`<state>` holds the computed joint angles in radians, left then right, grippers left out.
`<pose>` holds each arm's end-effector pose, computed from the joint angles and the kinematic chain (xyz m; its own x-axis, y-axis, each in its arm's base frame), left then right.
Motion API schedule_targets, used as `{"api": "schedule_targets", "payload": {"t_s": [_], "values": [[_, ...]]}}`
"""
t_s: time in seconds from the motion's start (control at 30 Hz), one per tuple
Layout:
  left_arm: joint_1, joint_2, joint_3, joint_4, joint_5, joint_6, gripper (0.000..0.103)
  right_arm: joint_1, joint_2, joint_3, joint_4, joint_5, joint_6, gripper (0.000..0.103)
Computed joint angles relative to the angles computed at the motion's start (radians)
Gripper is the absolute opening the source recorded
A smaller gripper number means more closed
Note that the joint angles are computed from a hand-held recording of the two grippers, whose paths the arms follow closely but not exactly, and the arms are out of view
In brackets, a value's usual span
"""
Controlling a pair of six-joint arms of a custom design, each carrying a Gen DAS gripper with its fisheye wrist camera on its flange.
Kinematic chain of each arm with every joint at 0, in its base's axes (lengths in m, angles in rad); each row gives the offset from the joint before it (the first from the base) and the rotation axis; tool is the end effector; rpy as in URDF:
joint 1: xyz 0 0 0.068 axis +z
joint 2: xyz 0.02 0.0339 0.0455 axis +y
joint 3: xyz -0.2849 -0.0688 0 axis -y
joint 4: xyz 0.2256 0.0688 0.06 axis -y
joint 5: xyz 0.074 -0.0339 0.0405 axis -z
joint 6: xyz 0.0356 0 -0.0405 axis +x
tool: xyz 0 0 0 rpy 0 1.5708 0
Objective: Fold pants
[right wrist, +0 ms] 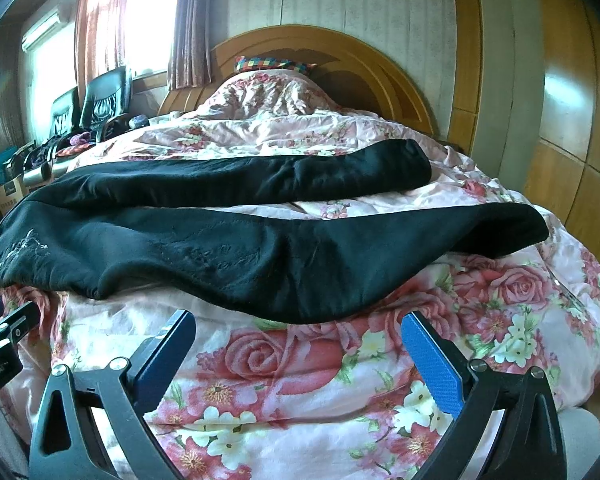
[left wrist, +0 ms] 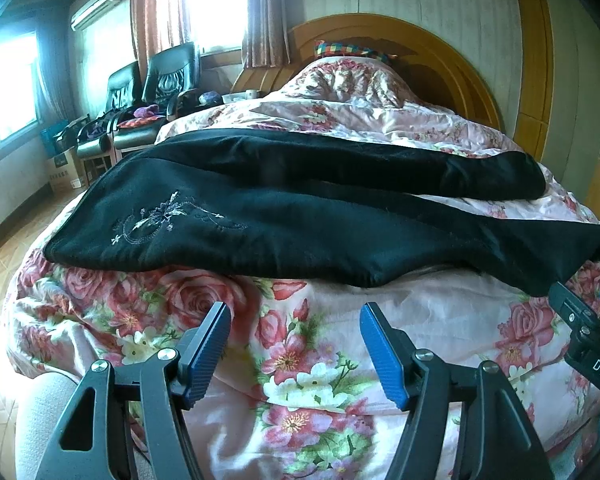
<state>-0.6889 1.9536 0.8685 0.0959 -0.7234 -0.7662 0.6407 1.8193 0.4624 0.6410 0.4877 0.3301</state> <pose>0.2775 -0.1980 0.1221 -0.6005 -0.1788 -0.7794 -0.3062 0.9518 0.0176 0.2314 0.1517 0.1127 -0.5770 -0.0731 -0.8134 -0.0609 0.9971 -0.0464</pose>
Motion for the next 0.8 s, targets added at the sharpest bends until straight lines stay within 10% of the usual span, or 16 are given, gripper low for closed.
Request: {"api": "schedule_targets", "payload": {"t_s": [0.27,0.47,0.8], "values": [[0.081,-0.023,-0.014,0.020,0.215,0.053,0.068,-0.011,0.003,0.004,-0.008,-0.015,-0.002,0.103],[0.225,-0.074,-0.200,0.300,0.460,-0.035,0.068,-0.075,-0.009,-0.004,-0.002,-0.059,-0.001,0.103],[0.416,-0.114,-0.333,0.436,0.426,-0.146,0.068,-0.321,-0.060,-0.055,0.131,-0.275,-0.031,0.103]]}}
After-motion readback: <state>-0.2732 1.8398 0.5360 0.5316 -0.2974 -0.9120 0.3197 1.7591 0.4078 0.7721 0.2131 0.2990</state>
